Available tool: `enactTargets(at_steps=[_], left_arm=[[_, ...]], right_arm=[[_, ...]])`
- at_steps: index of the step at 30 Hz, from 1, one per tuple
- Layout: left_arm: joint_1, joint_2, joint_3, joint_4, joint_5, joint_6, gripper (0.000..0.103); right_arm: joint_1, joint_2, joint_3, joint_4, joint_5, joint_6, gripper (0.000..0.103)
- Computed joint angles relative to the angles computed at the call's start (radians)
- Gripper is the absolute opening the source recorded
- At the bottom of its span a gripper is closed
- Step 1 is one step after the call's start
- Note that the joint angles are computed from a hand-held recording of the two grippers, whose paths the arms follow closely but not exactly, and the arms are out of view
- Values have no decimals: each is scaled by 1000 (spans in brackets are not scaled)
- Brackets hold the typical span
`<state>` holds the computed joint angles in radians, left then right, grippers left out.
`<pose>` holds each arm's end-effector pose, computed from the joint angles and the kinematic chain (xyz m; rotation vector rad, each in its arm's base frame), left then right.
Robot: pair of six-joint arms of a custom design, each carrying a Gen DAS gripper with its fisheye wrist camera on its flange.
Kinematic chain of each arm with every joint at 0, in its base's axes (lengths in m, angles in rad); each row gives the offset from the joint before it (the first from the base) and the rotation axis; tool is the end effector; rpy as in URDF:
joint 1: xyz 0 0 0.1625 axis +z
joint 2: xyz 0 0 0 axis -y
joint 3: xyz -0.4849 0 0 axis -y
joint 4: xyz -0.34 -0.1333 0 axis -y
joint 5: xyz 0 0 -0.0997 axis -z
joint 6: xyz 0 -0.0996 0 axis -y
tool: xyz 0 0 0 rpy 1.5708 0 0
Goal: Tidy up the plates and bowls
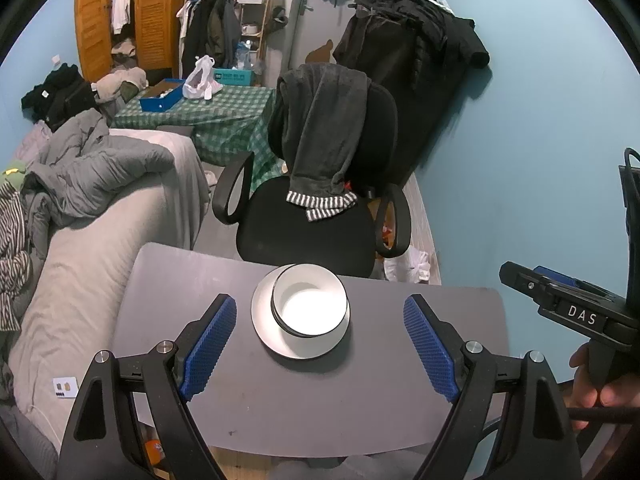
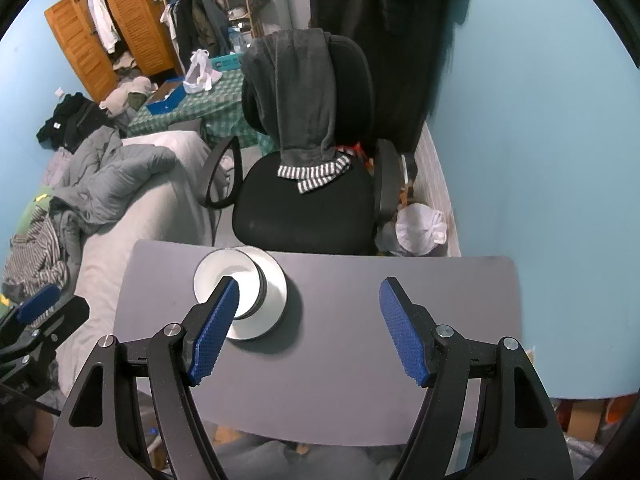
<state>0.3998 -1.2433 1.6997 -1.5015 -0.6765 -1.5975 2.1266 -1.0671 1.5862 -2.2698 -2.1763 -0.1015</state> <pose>-0.3933 -0.3952 0.3678 -0.1969 2.3132 -0.9701 0.4038 -0.5049 0.3558 0.7586 -2.4481 0.4054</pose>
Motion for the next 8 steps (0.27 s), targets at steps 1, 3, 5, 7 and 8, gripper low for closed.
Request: enactTargets(at_steps=[1, 3, 5, 7, 8], left_arm=[[0, 1, -1, 1, 0, 0, 87], [-1, 0, 2, -5, 2, 5, 87], [-2, -2, 5, -8, 3, 10, 87], [0, 0, 6, -17, 2, 21, 87], [3, 1, 3, -18, 0, 27, 87]], right_arm=[[0, -3, 5, -1, 0, 2, 72], [-1, -6, 14, -5, -2, 6, 72], [0, -13, 28, -6, -4, 14, 72], [0, -16, 33, -6, -4, 17, 72], [0, -18, 35, -5, -3, 17, 72]])
